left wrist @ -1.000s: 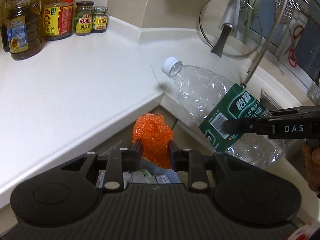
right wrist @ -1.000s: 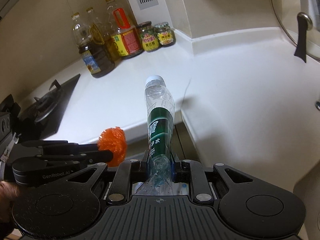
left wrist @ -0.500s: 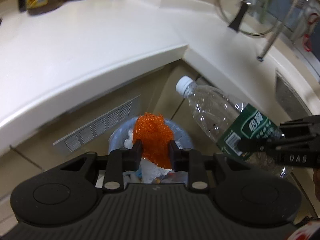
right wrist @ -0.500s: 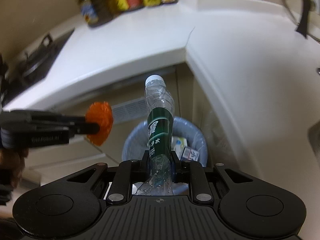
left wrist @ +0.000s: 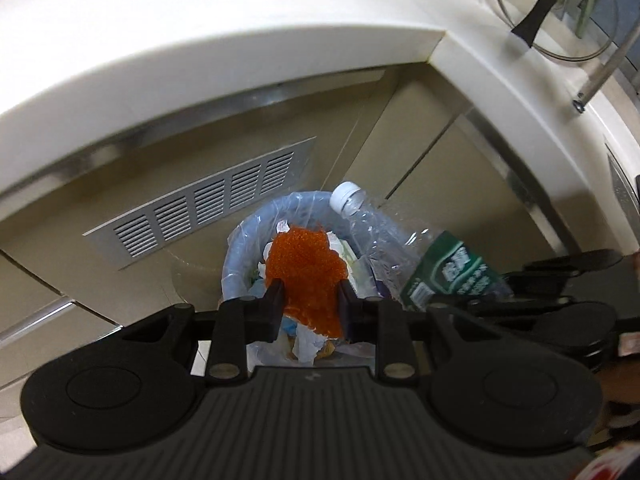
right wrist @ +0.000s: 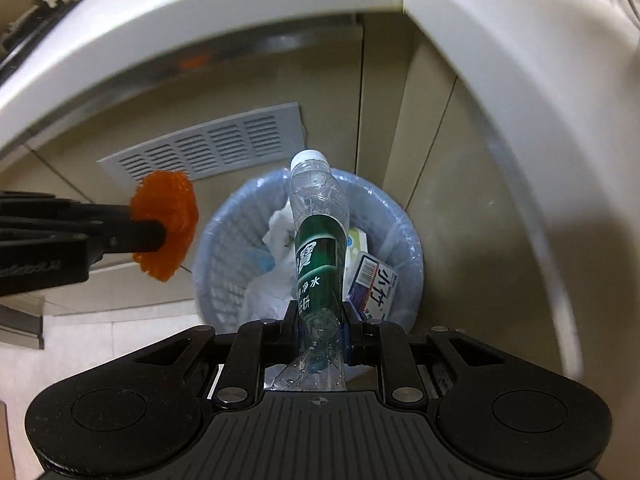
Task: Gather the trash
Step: 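Lower the green-label bottle and orange scrubber into the wastebasket opening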
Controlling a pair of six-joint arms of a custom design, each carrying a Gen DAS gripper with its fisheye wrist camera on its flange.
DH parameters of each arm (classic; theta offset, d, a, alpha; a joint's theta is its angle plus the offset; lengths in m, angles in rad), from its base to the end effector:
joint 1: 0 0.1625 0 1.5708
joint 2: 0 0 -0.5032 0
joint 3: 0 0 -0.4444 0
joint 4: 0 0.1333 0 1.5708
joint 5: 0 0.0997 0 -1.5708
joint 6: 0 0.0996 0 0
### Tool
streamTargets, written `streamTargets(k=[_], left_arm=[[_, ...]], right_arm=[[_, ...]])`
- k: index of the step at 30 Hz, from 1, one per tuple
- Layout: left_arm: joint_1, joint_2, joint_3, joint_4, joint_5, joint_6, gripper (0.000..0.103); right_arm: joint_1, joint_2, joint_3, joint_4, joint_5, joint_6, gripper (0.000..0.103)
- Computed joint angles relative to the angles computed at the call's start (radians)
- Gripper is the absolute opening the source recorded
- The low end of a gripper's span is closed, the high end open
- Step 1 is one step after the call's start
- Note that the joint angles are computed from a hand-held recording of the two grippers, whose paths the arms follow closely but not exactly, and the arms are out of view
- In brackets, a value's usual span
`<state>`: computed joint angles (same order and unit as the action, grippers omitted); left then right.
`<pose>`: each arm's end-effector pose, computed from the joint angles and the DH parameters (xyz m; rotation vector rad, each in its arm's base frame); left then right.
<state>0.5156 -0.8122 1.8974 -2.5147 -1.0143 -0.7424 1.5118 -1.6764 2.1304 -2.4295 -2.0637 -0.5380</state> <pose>-0.4655 -0.4775 0.0369 0.4653 2.6069 -0.4752 0.0582 -0.4768 0.4266 0.4751 -2.4984 0.3101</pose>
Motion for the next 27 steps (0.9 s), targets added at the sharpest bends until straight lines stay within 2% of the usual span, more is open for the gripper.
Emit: streamTargets(k=[5,9,18,27], left_arm=[[0.030,0.019,0.000,-0.015,-0.014,0.003,0.024],[0.046,0.033,-0.007,-0.018,-0.014,0.013,0.024],[0.067,0.062,-0.019,-0.033,-0.020,0.009,0.024],[0.076,0.086,-0.029,-0.042,-0.037,0.022,0.025]], right_arm=[[-0.020,0.075,-0.017,-0.019,-0.026,0.032,0.019],[-0.040,0.132,-0.048,0.003,-0.038,0.095,0.019],[-0.098,0.173,-0.050,-0.026,0.044,0.143,0.019],[-0.137,0.156,-0.037,-0.012,0.086,0.127,0.020]])
